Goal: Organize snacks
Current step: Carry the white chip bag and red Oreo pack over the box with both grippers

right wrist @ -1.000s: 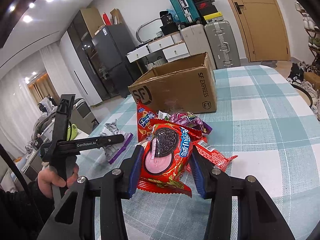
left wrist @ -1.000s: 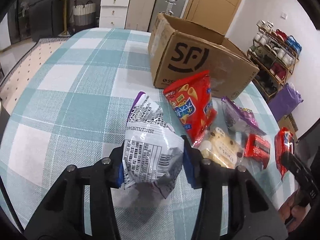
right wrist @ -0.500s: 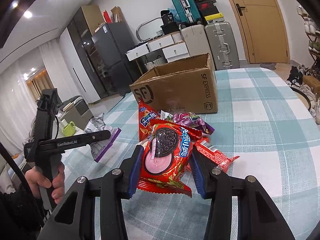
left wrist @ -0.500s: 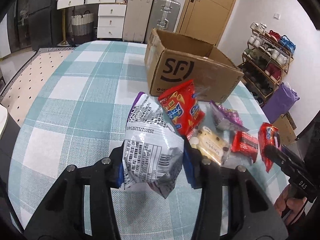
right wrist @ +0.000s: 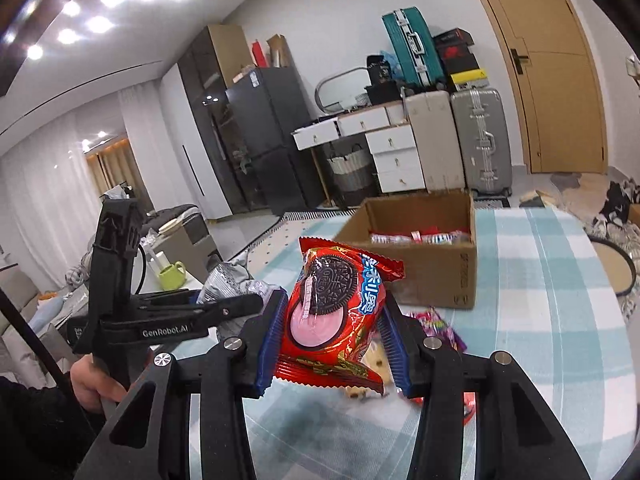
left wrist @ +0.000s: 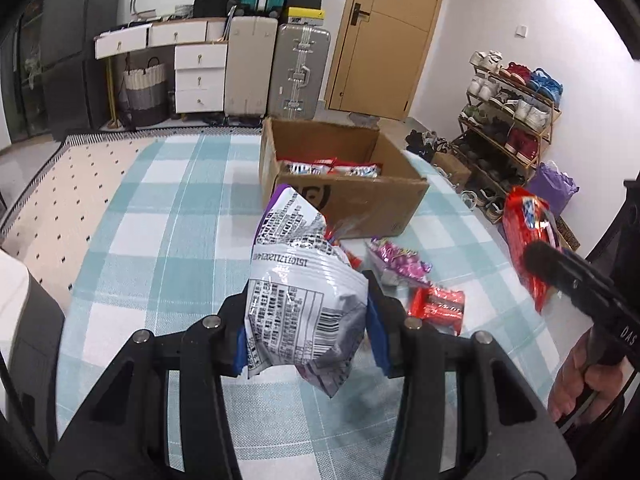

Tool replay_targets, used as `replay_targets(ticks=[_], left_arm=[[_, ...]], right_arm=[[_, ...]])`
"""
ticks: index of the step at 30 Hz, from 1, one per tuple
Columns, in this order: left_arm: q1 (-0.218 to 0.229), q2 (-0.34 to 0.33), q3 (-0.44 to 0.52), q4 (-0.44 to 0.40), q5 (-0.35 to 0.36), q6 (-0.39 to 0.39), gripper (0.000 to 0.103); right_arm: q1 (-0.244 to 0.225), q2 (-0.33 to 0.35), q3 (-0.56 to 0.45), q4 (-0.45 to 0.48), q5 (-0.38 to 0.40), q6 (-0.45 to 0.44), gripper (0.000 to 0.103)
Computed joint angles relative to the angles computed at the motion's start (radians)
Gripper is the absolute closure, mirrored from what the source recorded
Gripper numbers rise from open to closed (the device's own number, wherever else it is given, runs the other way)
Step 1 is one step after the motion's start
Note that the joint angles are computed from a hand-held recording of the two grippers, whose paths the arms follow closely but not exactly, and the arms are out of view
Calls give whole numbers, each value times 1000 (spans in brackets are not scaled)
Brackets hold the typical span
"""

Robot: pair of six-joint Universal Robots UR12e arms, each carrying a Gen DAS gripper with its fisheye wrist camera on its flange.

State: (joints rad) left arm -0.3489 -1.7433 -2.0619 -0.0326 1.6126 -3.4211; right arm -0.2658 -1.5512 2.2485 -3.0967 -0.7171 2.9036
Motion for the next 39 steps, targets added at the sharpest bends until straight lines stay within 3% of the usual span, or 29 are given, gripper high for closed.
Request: replay_targets(ticks=[6, 18, 26, 28, 39], left_arm=[[-21, 33, 32, -8, 60, 43, 59], [-25, 34, 138, -65, 76, 100, 59], [-10, -39, 277, -152, 48, 127, 59], [-10, -76, 329, -176, 66, 145, 59], [24, -255, 585, -359, 9, 156, 59]], right_arm=[[-3, -13, -56, 32, 46, -1, 57], [45, 6, -186, 99, -14, -30, 57], [77, 66, -300, 164, -64, -49, 57], [81, 89, -337, 189, -70, -37, 57], [101, 234, -509, 302, -155, 10, 57]])
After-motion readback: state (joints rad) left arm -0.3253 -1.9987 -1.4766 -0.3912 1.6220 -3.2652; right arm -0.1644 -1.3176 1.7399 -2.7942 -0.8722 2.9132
